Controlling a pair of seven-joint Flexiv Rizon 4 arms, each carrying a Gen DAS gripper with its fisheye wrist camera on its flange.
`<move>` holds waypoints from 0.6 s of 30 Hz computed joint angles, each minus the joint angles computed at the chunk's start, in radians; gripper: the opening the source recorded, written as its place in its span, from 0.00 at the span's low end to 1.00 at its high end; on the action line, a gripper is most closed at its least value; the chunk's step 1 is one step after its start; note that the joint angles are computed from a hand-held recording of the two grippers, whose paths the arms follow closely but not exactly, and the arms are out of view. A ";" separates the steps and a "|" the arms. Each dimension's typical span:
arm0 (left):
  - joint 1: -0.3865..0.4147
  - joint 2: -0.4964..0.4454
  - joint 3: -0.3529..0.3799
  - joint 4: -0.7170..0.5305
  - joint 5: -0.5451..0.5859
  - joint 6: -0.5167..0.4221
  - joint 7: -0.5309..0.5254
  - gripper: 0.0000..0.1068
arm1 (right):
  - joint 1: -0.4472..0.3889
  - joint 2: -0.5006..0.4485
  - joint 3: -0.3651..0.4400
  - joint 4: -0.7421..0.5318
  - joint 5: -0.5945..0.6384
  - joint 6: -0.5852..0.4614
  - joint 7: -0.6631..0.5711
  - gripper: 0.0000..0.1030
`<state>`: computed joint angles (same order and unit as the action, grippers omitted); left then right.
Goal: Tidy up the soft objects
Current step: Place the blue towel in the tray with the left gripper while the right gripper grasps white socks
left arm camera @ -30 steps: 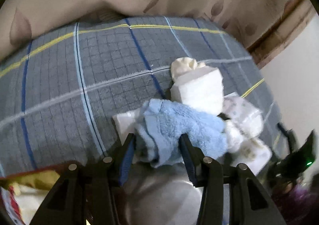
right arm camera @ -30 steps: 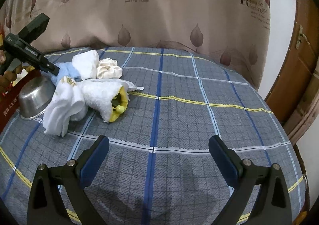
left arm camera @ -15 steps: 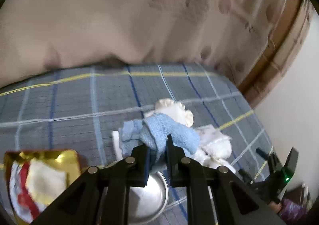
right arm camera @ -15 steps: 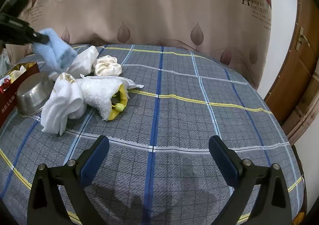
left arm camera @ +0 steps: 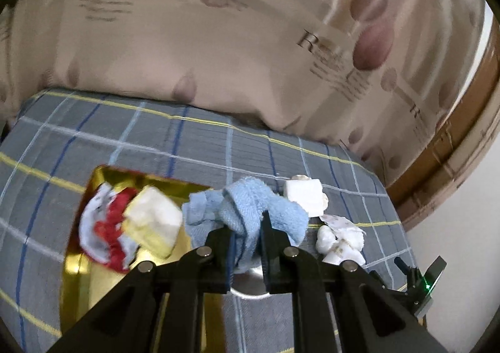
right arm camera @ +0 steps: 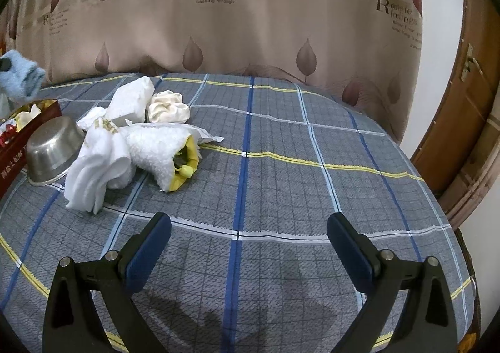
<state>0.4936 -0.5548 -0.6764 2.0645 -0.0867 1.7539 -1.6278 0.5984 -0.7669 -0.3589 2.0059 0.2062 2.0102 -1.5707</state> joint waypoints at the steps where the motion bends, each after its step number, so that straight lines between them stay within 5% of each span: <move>1: 0.012 0.015 -0.001 0.026 -0.002 0.018 -0.013 0.12 | -0.001 0.000 0.001 0.002 0.000 0.006 -0.002 0.97; 7: 0.101 0.063 -0.032 0.119 0.060 0.069 -0.092 0.12 | 0.008 0.008 0.011 0.023 0.023 0.060 -0.042 0.97; 9: 0.080 0.093 0.018 0.142 0.069 0.076 -0.119 0.12 | -0.008 0.022 0.038 0.032 0.019 0.056 -0.048 0.97; 14: 0.064 0.120 0.084 0.176 0.099 0.091 -0.159 0.12 | -0.237 0.079 0.303 0.042 -0.139 0.017 0.043 0.97; 18: 0.029 0.124 0.139 0.195 0.120 0.113 -0.185 0.12 | -0.316 0.081 0.399 0.029 -0.236 -0.001 0.122 0.97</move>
